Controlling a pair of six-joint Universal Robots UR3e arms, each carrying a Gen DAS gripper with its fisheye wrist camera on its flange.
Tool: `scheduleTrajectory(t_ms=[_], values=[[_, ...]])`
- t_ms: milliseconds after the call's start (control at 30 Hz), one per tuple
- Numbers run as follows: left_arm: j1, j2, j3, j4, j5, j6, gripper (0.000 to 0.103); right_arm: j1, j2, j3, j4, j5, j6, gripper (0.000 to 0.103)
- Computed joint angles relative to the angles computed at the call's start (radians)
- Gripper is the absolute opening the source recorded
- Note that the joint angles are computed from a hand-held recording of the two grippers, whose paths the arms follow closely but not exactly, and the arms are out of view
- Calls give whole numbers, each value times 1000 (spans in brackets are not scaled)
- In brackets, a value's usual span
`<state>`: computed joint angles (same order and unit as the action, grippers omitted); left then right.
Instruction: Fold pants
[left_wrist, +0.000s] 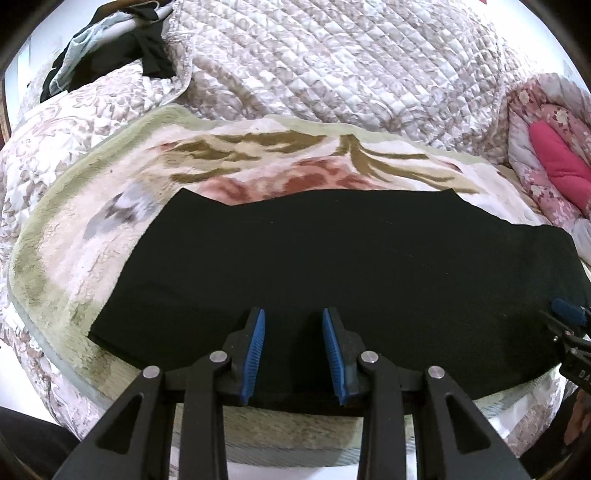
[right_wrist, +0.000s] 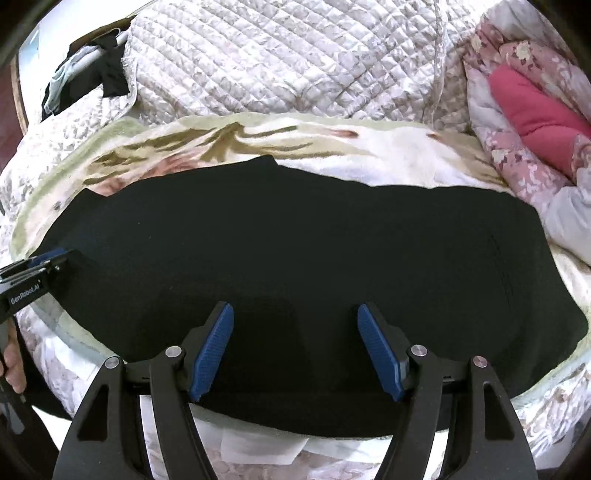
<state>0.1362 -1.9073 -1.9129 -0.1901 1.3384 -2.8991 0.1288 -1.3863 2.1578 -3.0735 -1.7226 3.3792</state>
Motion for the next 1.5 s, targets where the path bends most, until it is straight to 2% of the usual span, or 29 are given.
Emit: scheduleTrajectory(t_ms=[133,233,333,633,867,1033,1200,1267,1333,1400,1500], values=[[38,-8,8,9,17,-24,35,-21,-37,49,-63,-3,34,70],[77,-10,7,7,16,-42,38,-43,-32,35,8,-17,57,70],[109,6,-6,7,26,-65,38,-42,-44,43,-2,-27,56,70],[259,177,-152,-109,-159,-27,38,-42,-54,65,-66,20,49,70],[336,187,-190,-156,-264,-63,38,-27,-43,63,-92,27,32,70],[354,119,-170,-103,-318,-136,39,-29,-46,68,-100,35,41,70],[316,34,-118,2,-290,-207,38,-26,-46,71,-116,44,49,70],[294,16,-87,5,-254,-215,34,-28,-49,75,-123,48,47,70],[267,1,-44,-17,-198,-216,13,-31,-54,81,-132,53,47,70],[268,3,-11,-70,-214,-219,8,-38,-64,91,-140,59,48,70],[253,32,7,-77,-240,-184,8,-55,-80,109,-150,75,48,70]])
